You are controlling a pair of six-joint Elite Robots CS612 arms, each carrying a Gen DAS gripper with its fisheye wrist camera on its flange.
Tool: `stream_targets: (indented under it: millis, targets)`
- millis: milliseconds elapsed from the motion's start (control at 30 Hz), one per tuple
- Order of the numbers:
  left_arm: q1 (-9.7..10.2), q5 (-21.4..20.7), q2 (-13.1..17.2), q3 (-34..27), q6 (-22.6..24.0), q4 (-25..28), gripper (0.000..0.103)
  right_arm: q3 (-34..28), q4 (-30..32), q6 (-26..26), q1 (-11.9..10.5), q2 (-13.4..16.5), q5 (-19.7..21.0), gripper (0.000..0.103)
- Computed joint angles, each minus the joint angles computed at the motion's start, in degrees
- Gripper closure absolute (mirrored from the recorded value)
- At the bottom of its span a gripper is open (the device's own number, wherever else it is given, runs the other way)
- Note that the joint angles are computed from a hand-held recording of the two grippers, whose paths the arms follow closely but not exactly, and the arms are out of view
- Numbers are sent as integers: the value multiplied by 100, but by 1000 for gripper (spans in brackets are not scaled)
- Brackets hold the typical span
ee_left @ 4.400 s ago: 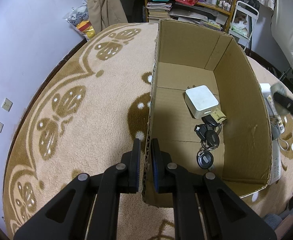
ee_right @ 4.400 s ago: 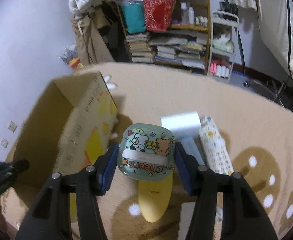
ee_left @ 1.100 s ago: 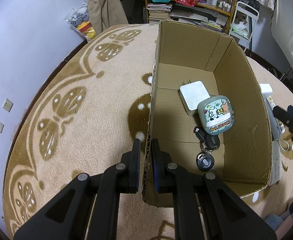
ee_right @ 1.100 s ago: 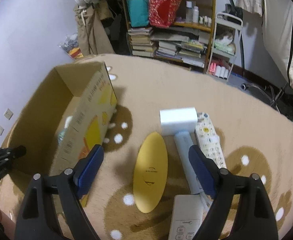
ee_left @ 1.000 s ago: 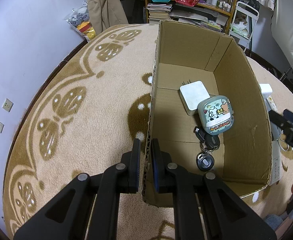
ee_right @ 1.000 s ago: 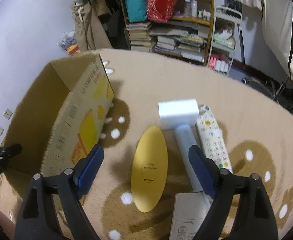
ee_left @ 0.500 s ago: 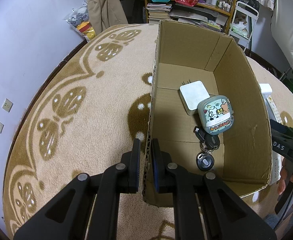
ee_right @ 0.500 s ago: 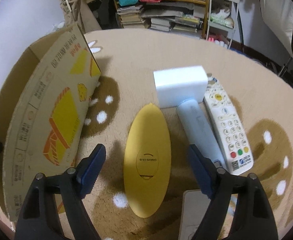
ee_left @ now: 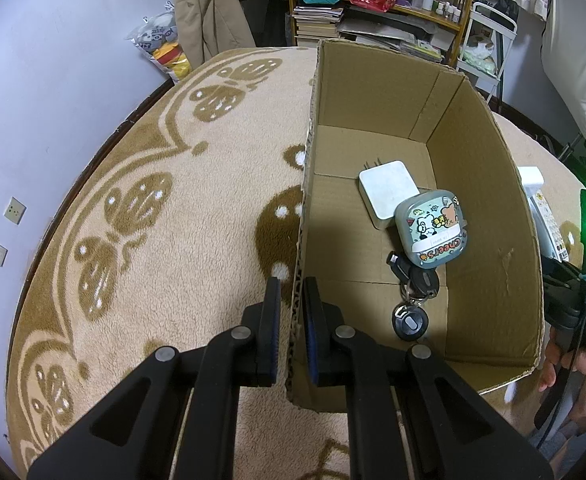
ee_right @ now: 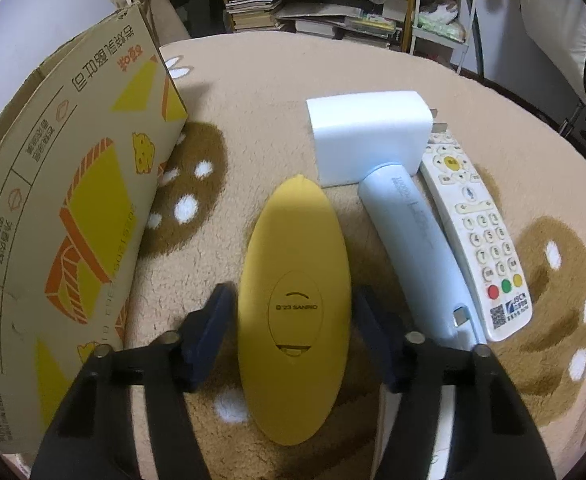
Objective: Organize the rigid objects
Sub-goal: 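Grasp the yellow oval object with the right tool and lift it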
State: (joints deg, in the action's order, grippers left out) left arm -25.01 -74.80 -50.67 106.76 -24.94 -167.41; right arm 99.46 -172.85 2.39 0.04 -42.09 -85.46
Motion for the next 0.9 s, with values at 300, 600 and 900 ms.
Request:
stream_targets:
  millis: [300,600,900]
  targets:
    - [1,-6,0,-2,-2,-1,92,218,-501,56,64,-35,-88,43]
    - [1,-8,0,-4,-5,3,92,295,-661,30,40,-173,57,43]
    - [0,-8,-1,-5,-5,9,92,278,-769,-16,-7,-295,296,43]
